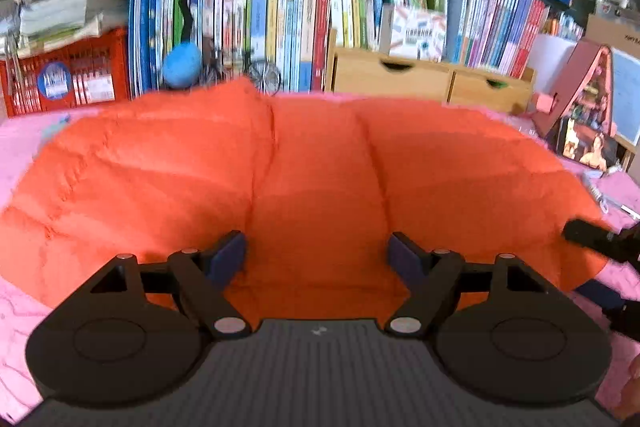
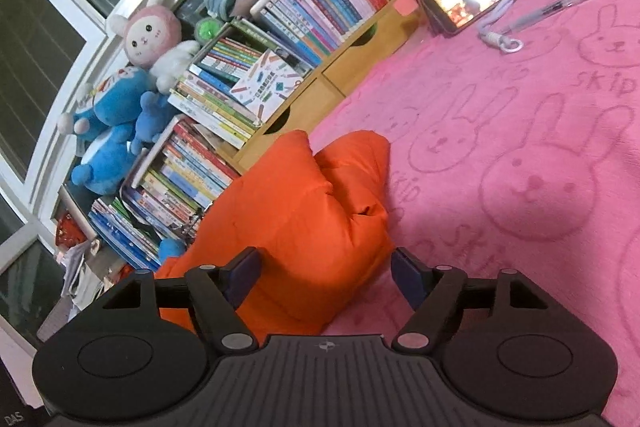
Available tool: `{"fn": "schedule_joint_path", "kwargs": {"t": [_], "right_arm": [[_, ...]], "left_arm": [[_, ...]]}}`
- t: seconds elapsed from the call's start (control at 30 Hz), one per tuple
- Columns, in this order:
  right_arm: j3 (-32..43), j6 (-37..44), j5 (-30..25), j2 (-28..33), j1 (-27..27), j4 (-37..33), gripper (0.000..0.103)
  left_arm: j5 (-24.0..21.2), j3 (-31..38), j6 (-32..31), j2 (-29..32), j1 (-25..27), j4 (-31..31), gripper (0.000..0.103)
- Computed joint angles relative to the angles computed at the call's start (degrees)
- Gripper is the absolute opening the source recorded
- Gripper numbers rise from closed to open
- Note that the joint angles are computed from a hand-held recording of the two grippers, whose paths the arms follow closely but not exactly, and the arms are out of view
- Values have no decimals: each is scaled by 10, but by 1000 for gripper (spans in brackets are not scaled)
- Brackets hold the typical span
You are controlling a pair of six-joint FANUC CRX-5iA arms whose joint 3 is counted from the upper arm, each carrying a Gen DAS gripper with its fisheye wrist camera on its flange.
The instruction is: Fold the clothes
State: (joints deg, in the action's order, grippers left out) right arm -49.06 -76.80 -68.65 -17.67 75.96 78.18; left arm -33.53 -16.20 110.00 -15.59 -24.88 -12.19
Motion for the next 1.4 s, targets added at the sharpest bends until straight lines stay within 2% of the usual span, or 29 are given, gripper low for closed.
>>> {"fn": "schedule_joint_path", "kwargs": {"t": [0.17, 0.27, 0.37, 0.4, 0.47, 0.5, 0.53, 0.63, 0.77, 0.87, 1.07, 1.17, 1.3, 1.33, 1.37, 1.4], "right_arm": [[9, 20, 24, 8, -29, 5, 76], [21, 46, 29, 18, -38, -5, 77], [33, 70, 19, 31, -36, -17, 77], [35, 74, 17, 33, -35, -20, 77], [38, 80, 15, 36, -33, -25, 77], [38, 80, 13, 37, -32, -24, 76], [39, 80, 10, 39, -31, -25, 76], [47, 87, 1, 46, -28, -33, 76], [45, 89, 4, 44, -29, -32, 76], [45, 92, 6, 44, -31, -32, 76], [47, 97, 24, 41, -47, -32, 73], [39, 88, 79, 30, -91, -10, 73], [32, 95, 203, 13, -181, 23, 72], [34, 98, 230, 11, -198, 25, 67], [39, 109, 240, 11, -203, 17, 54], [48, 127, 234, 12, -198, 1, 49]], "left_arm": [[7, -14, 20, -11, -9, -13, 77], [33, -38, -15, -28, -4, 30, 77], [41, -41, -14, -19, -6, 20, 79], [42, -40, 6, -20, -8, 4, 77], [23, -22, 82, -23, -30, -67, 61], [16, -13, 122, -24, -44, -109, 61], [12, -7, 134, -22, -52, -132, 61], [5, 2, 128, -11, -62, -156, 63], [23, -15, 88, -14, -46, -110, 63], [45, -39, 36, -22, -18, -36, 63], [74, -75, -50, -29, 19, 73, 63], [87, -95, -92, -34, 36, 134, 63], [95, -108, -112, -34, 48, 189, 63], [97, -111, -114, -34, 50, 203, 63], [101, -119, -127, -34, 55, 233, 63], [106, -129, -144, -35, 59, 272, 63]]}}
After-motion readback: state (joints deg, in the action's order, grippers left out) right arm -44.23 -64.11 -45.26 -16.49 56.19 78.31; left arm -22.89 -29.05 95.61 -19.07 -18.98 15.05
